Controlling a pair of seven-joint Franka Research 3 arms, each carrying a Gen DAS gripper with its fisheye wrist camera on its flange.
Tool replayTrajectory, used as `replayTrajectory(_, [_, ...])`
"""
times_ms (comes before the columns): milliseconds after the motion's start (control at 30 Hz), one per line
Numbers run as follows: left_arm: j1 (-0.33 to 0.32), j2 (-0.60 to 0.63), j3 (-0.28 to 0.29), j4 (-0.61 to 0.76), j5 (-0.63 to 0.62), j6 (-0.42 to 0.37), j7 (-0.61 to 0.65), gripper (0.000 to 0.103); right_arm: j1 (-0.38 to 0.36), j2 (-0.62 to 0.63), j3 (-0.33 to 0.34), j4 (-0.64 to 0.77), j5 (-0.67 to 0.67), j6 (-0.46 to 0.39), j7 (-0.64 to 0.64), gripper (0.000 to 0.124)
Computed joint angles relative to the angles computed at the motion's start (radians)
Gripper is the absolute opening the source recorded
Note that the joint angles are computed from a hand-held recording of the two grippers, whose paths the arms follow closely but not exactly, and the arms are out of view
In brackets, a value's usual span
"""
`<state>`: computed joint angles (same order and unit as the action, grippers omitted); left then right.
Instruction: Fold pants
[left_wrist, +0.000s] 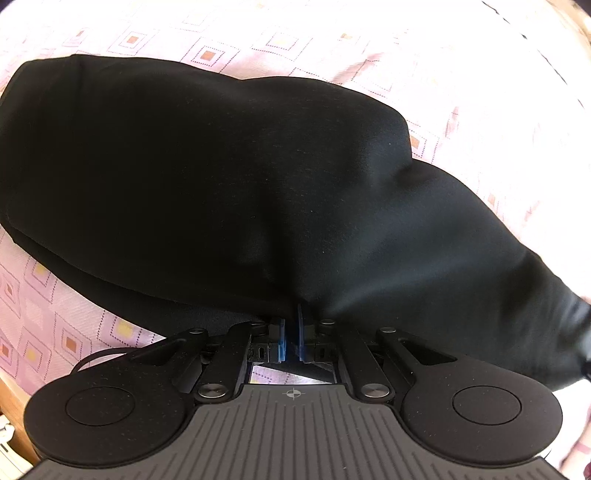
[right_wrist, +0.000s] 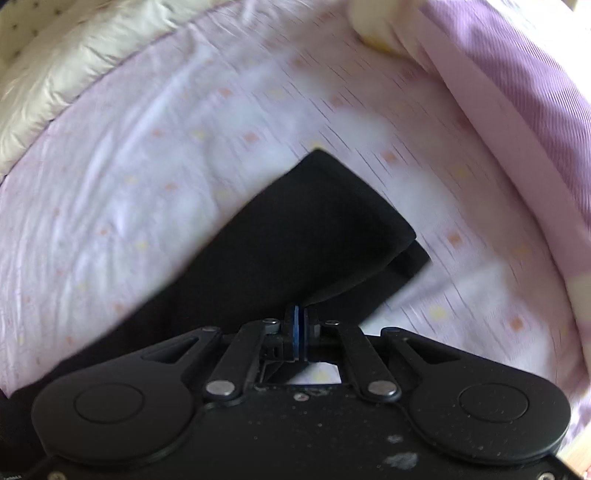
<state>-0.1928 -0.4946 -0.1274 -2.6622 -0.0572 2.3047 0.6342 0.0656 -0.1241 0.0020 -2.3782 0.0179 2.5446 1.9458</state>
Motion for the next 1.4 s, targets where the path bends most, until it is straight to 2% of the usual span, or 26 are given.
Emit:
replayTrajectory(100, [-0.002,0.001,-0.006,0.0,0.006,0.005,-0.007,0.006,0.001,-0.032,-0.007,-0.063,0.042,0.064,-0.035,0.003])
replayTrajectory(300, [-0.01,-0.038,-0.044,-0.02,0.041,0.014,-0.073,0.006,0.003,-0.056,0.014,-0.066,-0.006,0.098,-0.102,0.003])
replayTrajectory(433, [-0.037,-0.051,-0.071,-0.032,0.07,0.014,-0.129,0.006,-0.011,-0.024,0.01,-0.037,-0.013,0.085,-0.085,0.003])
replayTrajectory(533, [-0.049,-0.051,-0.066,-0.038,0.077,0.017,-0.153,0.007,-0.013,-0.007,0.007,-0.039,-0.022,0.061,-0.075,0.003])
replayTrajectory(667, [-0.061,-0.056,-0.051,-0.035,0.084,0.015,-0.135,0.01,-0.009,0.0,0.005,-0.045,-0.032,0.073,-0.078,0.005])
replayTrajectory(833, [-0.067,-0.133,-0.059,-0.071,0.094,0.027,-0.16,0.011,-0.007,0.005,0.002,-0.048,-0.03,0.082,-0.069,0.006])
replayTrajectory(1000, [-0.086,-0.171,-0.057,-0.087,0.089,0.011,-0.172,0.013,-0.005,0.0,0.003,-0.068,-0.035,0.115,-0.074,0.006])
replayTrajectory(1200, [-0.081,-0.162,-0.051,-0.043,0.117,-0.041,-0.149,0.013,-0.005,-0.015,-0.006,-0.095,0.028,0.152,-0.096,0.006])
replayTrajectory(1400, [-0.083,-0.182,-0.072,-0.029,0.138,-0.067,-0.158,0.013,-0.009,-0.019,-0.002,-0.105,0.033,0.168,-0.125,0.006])
